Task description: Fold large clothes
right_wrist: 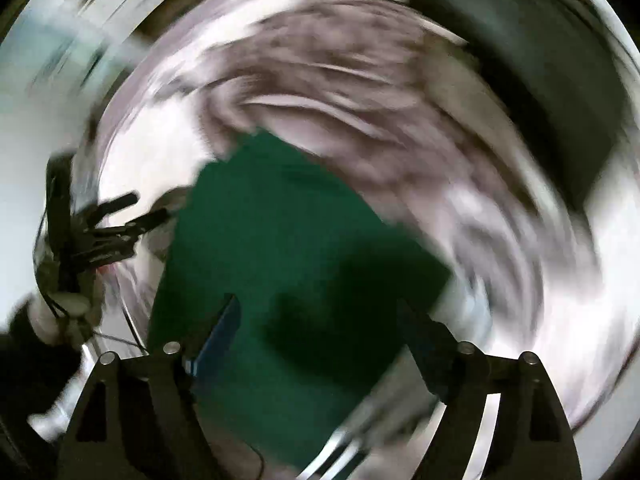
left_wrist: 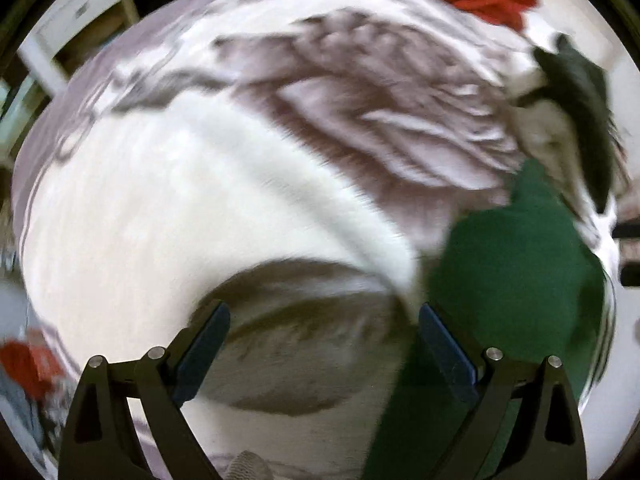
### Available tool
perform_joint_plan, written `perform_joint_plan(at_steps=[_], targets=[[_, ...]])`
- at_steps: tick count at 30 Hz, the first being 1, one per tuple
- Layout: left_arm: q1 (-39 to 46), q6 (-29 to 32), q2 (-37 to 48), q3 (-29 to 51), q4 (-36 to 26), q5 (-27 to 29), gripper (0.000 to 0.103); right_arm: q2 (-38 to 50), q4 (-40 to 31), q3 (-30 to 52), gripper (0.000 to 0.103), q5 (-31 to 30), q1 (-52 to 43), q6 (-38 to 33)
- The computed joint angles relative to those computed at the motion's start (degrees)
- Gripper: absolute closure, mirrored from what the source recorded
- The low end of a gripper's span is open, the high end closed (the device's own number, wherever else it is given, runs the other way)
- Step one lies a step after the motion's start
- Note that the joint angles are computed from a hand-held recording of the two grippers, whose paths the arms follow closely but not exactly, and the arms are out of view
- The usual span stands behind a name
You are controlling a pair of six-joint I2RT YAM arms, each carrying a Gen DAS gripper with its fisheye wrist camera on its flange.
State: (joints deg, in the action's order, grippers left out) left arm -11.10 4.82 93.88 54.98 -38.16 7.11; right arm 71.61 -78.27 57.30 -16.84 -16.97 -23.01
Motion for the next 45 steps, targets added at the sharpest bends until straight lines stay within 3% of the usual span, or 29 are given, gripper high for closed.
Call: perform_joint_plan(at_steps=[2, 4, 7, 8, 11, 13, 15, 17, 19, 21, 22, 23, 24, 28, 30, 31, 32, 34, 35, 36, 38, 39, 42, 43, 45], targets=[[2.27, 0.35, 2.14, -0.10, 0.65, -0.25, 0.005, 14.40, 6.44, 5.21, 0.020, 0.36, 12.24, 2.66], [4.08, 0.83, 3.04, -0.63, 1.38, -0.04, 0.005, 27.11, 5.53, 12.05, 0.020, 0.76, 18.03, 0.57], [6.02, 1.36, 4.28, -1.34, 1.73, 0.61, 0.005, 34.79, 4.67, 14.58, 0.022, -1.42, 22.47, -1.31], [6.54, 1.52, 4.39, -1.63, 1.63, 1.05, 0.005, 36.99, 4.41, 15.11, 0.041, -3.08, 23.44, -0.83], [7.68, 2.37, 3.64, -2.82, 1.42, 2.15, 0.005, 42.85, 0.26, 16.54, 0.063, -13.31, 19.56, 8.73], [8.34, 3.08, 3.77, -3.13, 1.35, 2.58, 0.005, 45.58, -3.53, 18.51, 0.066, -19.72, 15.69, 12.88], [8.71, 3.28, 4.66, -2.71, 1.02, 2.67, 0.005, 47.11, -4.84, 14.84, 0.067, -27.72, 9.01, 16.25], [9.01, 3.23, 5.69, -1.72, 0.23, 2.94, 0.005, 48.67, -3.01, 10.37, 0.067, -29.97, 5.18, 17.67], [9.25, 3.82, 5.78, -0.64, -0.65, 3.36, 0.005, 48.54, -0.56, 9.29, 0.066, -29.95, 5.25, 18.60], [9.59, 5.46, 4.85, -0.17, -1.27, 3.41, 0.005, 47.05, -4.02, 14.48, 0.055, -26.27, 8.55, 14.68], [9.60, 6.36, 4.40, -0.12, -1.32, 3.24, 0.005, 45.28, -4.88, 17.54, 0.044, -22.69, 10.46, 12.83], [9.41, 6.71, 4.34, -0.11, -1.20, 2.96, 0.005, 42.83, -3.71, 18.64, 0.032, -20.10, 12.11, 12.54], [9.35, 7.32, 4.28, -0.18, -1.17, 2.53, 0.005, 40.25, -2.05, 19.35, 0.029, -17.91, 13.78, 12.44], [9.11, 7.59, 5.07, -0.37, -1.37, 2.26, 0.005, 40.14, -0.53, 23.17, 0.028, -13.35, 19.89, 10.87], [8.77, 7.90, 4.18, -0.97, -1.51, 1.94, 0.005, 41.24, 2.19, 22.23, 0.029, -6.73, 25.48, 8.18], [8.56, 8.26, 3.32, -1.57, -1.61, 1.74, 0.005, 42.73, 3.28, 21.68, 0.049, -6.29, 26.43, 8.60], [8.05, 8.20, 3.17, -1.60, -1.62, 1.74, 0.005, 44.74, 4.20, 20.56, 0.060, -10.26, 25.68, 13.68], [8.01, 9.24, 1.20, -2.93, -1.58, 2.50, 0.005, 48.30, 6.79, 16.18, 0.064, -22.82, 19.41, 26.69], [7.92, 9.51, 0.33, -3.58, -1.35, 2.65, 0.005, 49.15, 11.45, 10.84, 0.066, -29.94, 13.77, 34.31], [7.91, 9.73, -0.23, -4.02, -1.34, 2.87, 0.005, 48.65, 15.67, 6.79, 0.066, -31.90, 11.01, 37.07], [7.55, 9.51, -0.60, -3.98, -2.02, 3.32, 0.005, 44.22, 22.00, -0.04, 0.067, -33.37, 8.74, 37.29], [7.48, 9.55, -1.19, -3.92, -2.55, 3.79, 0.005, 41.41, 21.62, -0.85, 0.066, -33.70, 8.98, 35.80], [6.35, 9.79, -2.56, -3.21, -3.54, 4.19, 0.005, 29.90, 15.74, -0.87, 0.054, -32.15, 7.41, 30.75], [5.77, 9.56, -2.72, -2.93, -3.61, 4.40, 0.005, 26.67, 14.48, -1.19, 0.046, -31.44, 5.65, 29.98], [4.83, 8.98, -2.96, -2.04, -4.50, 5.46, 0.005, 15.09, 6.66, -1.08, 0.036, -28.22, -4.14, 25.86]])
